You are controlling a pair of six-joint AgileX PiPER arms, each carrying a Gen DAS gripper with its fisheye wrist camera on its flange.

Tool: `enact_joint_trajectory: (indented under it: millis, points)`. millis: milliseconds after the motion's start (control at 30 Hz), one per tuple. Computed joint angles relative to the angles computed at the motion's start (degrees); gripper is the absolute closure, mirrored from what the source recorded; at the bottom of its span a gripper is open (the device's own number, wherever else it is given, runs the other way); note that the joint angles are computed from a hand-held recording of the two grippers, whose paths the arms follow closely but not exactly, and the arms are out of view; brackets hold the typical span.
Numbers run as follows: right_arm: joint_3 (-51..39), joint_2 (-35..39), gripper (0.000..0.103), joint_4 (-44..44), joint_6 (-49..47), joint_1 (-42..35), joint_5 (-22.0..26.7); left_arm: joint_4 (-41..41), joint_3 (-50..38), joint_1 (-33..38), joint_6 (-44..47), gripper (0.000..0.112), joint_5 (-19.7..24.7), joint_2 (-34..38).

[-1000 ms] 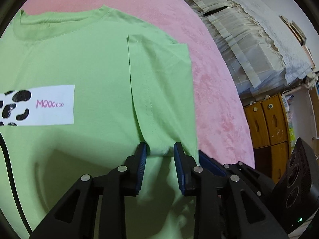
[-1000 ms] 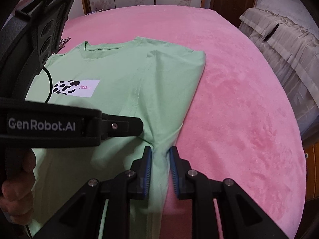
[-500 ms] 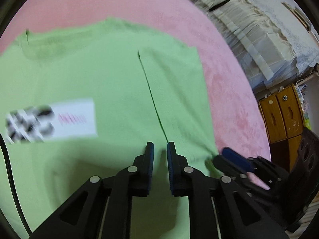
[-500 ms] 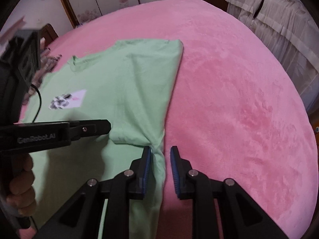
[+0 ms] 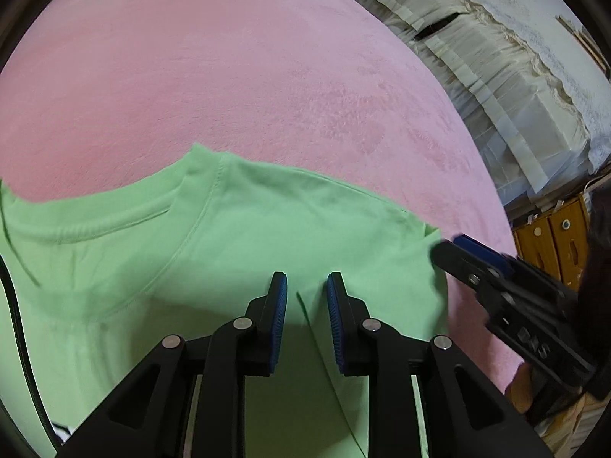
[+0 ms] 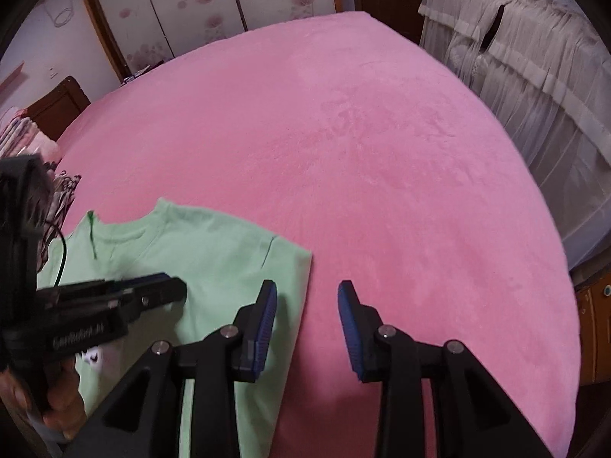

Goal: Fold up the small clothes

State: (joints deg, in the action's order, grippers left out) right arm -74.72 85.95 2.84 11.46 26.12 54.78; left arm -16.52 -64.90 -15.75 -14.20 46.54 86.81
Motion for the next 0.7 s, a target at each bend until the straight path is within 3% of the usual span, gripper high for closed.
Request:
enact_joint_trajectory:
  millis: [67, 100, 167, 300, 400, 567, 667, 700]
  points:
    - [-0.6, 2.2, 0.072, 2.1, -1.7, -0.8, 0.3, 2.5, -0.2, -1.5, -1.7, 0.094, -1.0, 0.8]
    - [-0.3, 2.8, 0.086, 1.2, -1.6, -0.5, -0.3, 5.3, -0.5, -2.5, -3.6, 0.094, -1.4, 1.2]
    - [-0.2, 3.7, 0.1, -3.5, 0.8, 0.7, -0.5, 9.0, -0.6, -4.0, -5.8, 0.094, -1.6, 1.5]
    - [2.3, 2.7, 0.103, -12.9, 7.1, 2.7, -1.9, 16.2, -0.2, -7.1, -10.1, 0.094, -2.7, 1.9]
    - [3.7, 1.1, 0.103, -9.1, 4.8, 0.3, -2.4, 18.3, -0.6, -8.4, -11.7, 0.094, -2.5, 1.9]
    - [5.1, -5.7, 0.103, -6.4, 4.8, 0.1, 0.0, 19.5, -3.1, -9.7, -14.4, 0.087, 2.7, -0.1]
    - [4.8, -9.7, 0.102, -8.5, 7.6, 4.7, 4.7, 21.1, -1.8, -11.2, -17.4, 0.069, 6.0, -5.9]
    - [4.2, -10.8, 0.102, -9.1, 8.4, 6.2, 6.6, 22.2, -1.3, -12.1, -18.9, 0.058, 7.1, -7.9]
